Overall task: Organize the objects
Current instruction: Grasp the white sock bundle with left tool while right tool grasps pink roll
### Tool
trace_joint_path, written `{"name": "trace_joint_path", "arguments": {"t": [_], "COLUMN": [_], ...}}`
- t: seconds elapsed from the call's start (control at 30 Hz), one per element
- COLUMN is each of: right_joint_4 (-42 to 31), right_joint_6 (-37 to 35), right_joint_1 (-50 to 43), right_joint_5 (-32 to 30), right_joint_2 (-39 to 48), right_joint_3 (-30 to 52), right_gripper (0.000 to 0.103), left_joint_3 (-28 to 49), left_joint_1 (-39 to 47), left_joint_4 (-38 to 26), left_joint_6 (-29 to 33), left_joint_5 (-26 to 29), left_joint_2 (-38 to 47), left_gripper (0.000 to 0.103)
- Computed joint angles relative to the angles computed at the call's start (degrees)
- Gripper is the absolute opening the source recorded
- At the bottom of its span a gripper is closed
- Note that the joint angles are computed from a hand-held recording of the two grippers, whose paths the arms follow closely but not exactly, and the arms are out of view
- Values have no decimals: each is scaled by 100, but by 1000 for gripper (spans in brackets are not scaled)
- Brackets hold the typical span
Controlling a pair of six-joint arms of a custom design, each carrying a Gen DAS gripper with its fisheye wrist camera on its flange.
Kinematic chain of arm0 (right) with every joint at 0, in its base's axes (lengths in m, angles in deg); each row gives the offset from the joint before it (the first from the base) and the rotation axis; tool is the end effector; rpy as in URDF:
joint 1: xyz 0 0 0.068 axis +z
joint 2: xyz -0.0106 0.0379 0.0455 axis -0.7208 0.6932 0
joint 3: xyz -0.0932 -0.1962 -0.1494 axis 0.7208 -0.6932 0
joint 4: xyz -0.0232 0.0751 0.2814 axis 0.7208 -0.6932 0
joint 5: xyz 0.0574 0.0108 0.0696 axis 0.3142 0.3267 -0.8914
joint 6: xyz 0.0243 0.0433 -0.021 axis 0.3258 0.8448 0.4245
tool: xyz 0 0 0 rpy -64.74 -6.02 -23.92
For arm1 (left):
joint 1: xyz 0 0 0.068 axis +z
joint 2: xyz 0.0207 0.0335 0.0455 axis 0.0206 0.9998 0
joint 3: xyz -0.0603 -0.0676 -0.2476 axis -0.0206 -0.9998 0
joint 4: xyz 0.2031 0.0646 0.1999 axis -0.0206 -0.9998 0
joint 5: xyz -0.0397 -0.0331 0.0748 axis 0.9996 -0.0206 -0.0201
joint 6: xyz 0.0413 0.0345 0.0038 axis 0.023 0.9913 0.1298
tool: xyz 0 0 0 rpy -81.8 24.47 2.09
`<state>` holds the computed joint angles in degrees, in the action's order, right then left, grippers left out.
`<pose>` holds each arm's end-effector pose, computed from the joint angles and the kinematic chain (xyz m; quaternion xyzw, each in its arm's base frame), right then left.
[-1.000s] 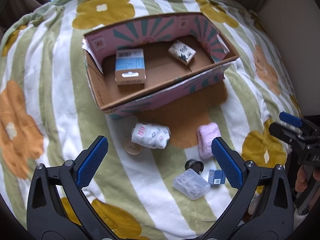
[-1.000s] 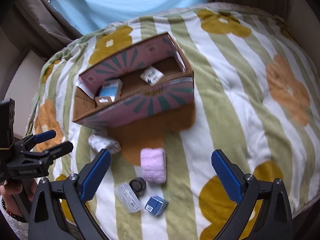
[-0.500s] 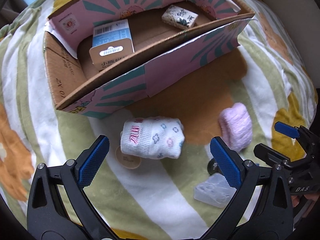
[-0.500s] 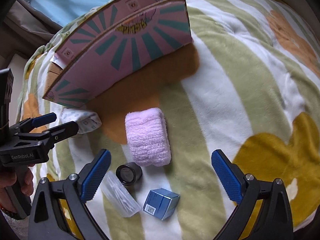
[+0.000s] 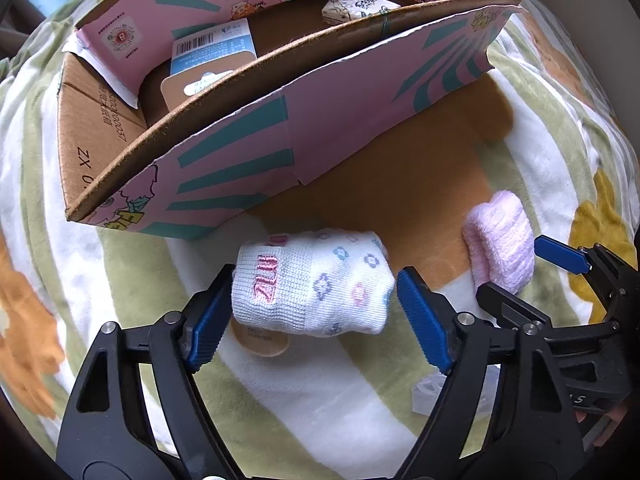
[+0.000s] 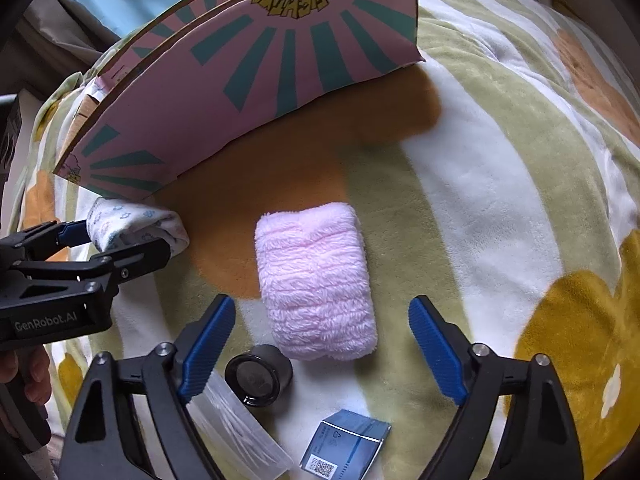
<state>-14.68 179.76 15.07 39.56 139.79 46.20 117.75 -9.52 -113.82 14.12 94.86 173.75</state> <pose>0.1912 0.3235 0.1986 0.2834 0.9418 0.0364 0.1773 0.3398 -0.0720 0.2031 0.4136 0.9007 -0.0858 0.1011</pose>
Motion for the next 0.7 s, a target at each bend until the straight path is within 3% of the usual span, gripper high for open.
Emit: {"name": "trace_joint_path", "arguments": {"t": [0.07, 0.13, 0.53, 0.7], "right_joint_4": [-21, -81, -258, -381], "right_joint_6": [-19, -39, 231, 489], "right_joint_1": [-10, -27, 58, 185], "right_joint_5": [-20, -76, -210, -152], "right_joint_2": [62, 136, 27, -233], "right_joint_3": [63, 143, -7, -151], "right_gripper": [81, 75, 46, 44], "left_joint_3": [8, 47, 173, 281], "left_joint_1": [22, 13, 110, 198], "left_joint_4": [-12, -5, -118, -266], "left_joint_6": [26, 59, 232, 320], "left_joint_5": [49, 59, 297, 385], "left_joint_2": [6, 45, 147, 146], "left_gripper": [74, 60, 51, 49]}}
